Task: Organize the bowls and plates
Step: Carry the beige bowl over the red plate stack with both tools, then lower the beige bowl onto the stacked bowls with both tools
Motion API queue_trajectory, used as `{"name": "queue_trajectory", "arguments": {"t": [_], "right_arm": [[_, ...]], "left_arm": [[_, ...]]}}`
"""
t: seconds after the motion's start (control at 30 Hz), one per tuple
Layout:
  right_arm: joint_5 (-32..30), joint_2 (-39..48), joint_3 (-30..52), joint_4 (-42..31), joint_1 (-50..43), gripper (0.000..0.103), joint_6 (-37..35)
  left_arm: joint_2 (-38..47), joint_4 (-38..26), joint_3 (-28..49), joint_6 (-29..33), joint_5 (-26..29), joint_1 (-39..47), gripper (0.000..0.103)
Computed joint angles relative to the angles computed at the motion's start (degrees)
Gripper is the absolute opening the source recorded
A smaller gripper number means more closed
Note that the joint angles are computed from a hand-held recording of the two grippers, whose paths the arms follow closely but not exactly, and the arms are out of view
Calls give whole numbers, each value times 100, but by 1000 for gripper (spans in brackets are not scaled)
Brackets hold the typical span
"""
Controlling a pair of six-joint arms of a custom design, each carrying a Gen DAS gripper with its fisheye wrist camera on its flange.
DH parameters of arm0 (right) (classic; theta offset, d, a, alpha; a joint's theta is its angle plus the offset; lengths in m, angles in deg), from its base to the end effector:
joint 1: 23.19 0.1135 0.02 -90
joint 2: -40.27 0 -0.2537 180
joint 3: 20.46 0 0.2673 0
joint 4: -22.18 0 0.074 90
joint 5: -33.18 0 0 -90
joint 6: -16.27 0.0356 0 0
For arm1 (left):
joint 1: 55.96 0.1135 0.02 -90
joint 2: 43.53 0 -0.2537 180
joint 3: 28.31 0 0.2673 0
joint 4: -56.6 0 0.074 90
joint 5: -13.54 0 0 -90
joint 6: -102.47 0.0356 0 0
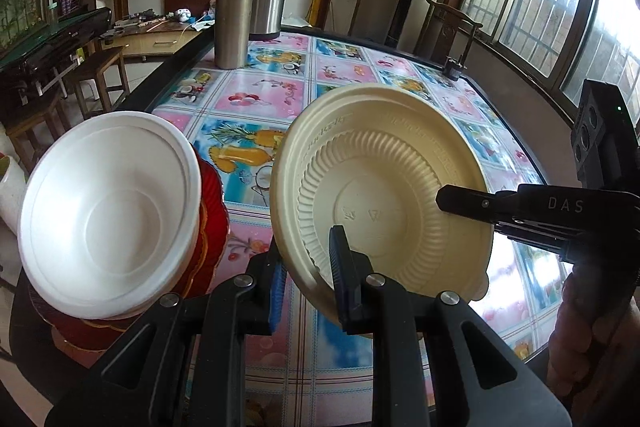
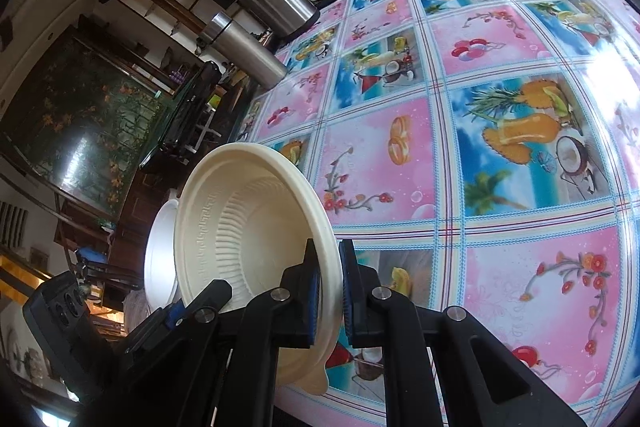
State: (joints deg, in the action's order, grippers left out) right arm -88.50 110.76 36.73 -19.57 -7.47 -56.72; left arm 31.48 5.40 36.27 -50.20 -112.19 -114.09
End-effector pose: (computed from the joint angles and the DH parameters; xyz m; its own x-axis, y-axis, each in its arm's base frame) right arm 0.2405 0.0871 0.2057 -0.9066 0.0034 -0.4219 -0.2666 0.7703 0.5792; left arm 0.1582 -0.2151 0.2196 -0.6956 -0.2470 -0.6746 -0.1635 0.9688 -0.1862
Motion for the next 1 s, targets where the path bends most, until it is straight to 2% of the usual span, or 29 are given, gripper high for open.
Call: {"name": "queue_trajectory", "arguments": {"t": [0.23, 0.43, 0.53, 0.67, 0.8, 0.93, 1.0], "right_arm": [[172, 41, 349, 11, 482, 10, 206], [263, 410, 1109, 102, 1375, 10, 498], [404, 762, 1543, 249, 1918, 10, 641], [706, 1177, 1941, 407, 2471, 10, 864], [905, 1680, 2181, 571, 2918, 10, 1010], [1315, 2064, 2283, 593, 3271, 11, 997], [1431, 2192, 2281, 617, 3363, 12, 979]], "left_arm": [[-780, -611, -114, -239, -394, -9, 18], [-1738, -1927, -42, -721, -1024, -24, 18], [-2106, -2396, -132, -799, -1045, 238, 18], [-2616, -2276, -709, -731, -574, 859, 18], [-2786, -2081, -1106, -584, -166, 1283, 18], [-2777, -2071, -1268, -581, 11, 1450, 19], [-2623, -2310, -1208, -845, -164, 1302, 21]]}}
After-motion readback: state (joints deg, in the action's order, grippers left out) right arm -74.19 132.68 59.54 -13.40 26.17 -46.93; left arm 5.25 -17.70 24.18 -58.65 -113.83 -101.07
